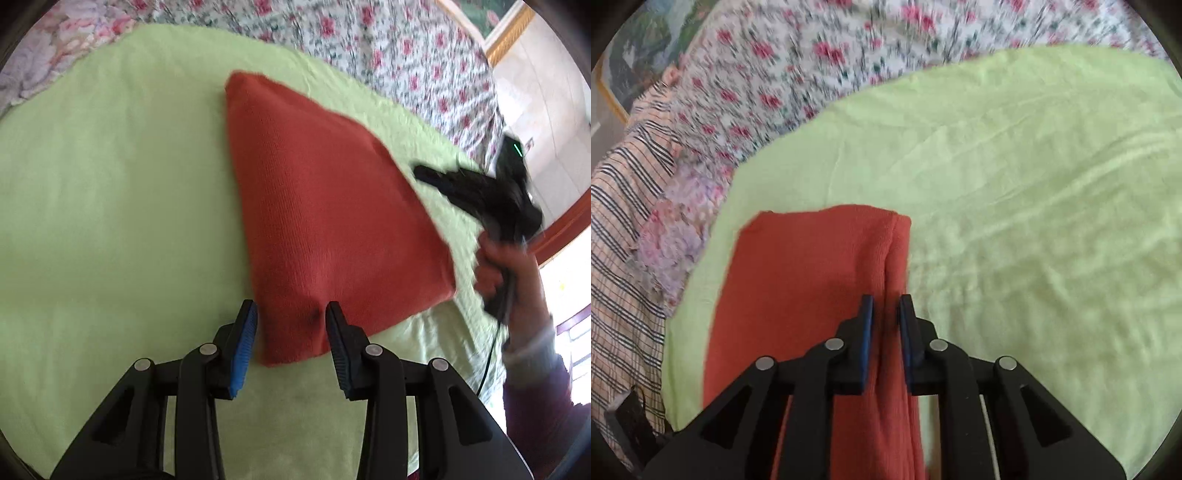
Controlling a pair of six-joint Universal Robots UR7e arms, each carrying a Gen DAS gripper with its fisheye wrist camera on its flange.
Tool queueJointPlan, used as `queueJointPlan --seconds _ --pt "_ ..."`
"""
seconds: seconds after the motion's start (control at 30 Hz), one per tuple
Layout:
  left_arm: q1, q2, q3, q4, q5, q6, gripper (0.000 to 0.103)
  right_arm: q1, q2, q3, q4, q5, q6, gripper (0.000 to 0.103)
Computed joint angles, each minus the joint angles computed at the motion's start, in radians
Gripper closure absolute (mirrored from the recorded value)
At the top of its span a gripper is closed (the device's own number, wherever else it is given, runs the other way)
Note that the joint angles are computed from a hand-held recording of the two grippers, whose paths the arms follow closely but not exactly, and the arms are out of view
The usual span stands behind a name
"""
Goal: Fold small clothes
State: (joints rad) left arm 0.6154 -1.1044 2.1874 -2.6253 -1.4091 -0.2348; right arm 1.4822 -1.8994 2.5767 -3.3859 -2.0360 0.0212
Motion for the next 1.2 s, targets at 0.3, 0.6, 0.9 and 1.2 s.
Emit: queueJointPlan --seconds 0.3,0.6,0.9,1.2 --pt "-0.015 0.08 -0.053 -0.012 0.106 -0.024 0.058 0.21 0.036 0.116 0.008 -0.196 0.066 0.088" --pt "-0.015 0.063 -0.026 -0.009 0.121 -0.032 0.053 0.146 0.034 0.144 -0.015 -0.181 0.069 0.093" --pt "-0.091 0.028 0.066 0.016 0.204 -0.013 0.05 0.291 0.083 0.193 0.076 -0.351 0.179 0.09" --pt "-0.114 -0.038 0.106 0.047 0.216 -0.049 0.051 0.328 0.07 0.22 0.028 -0.353 0.238 0.09"
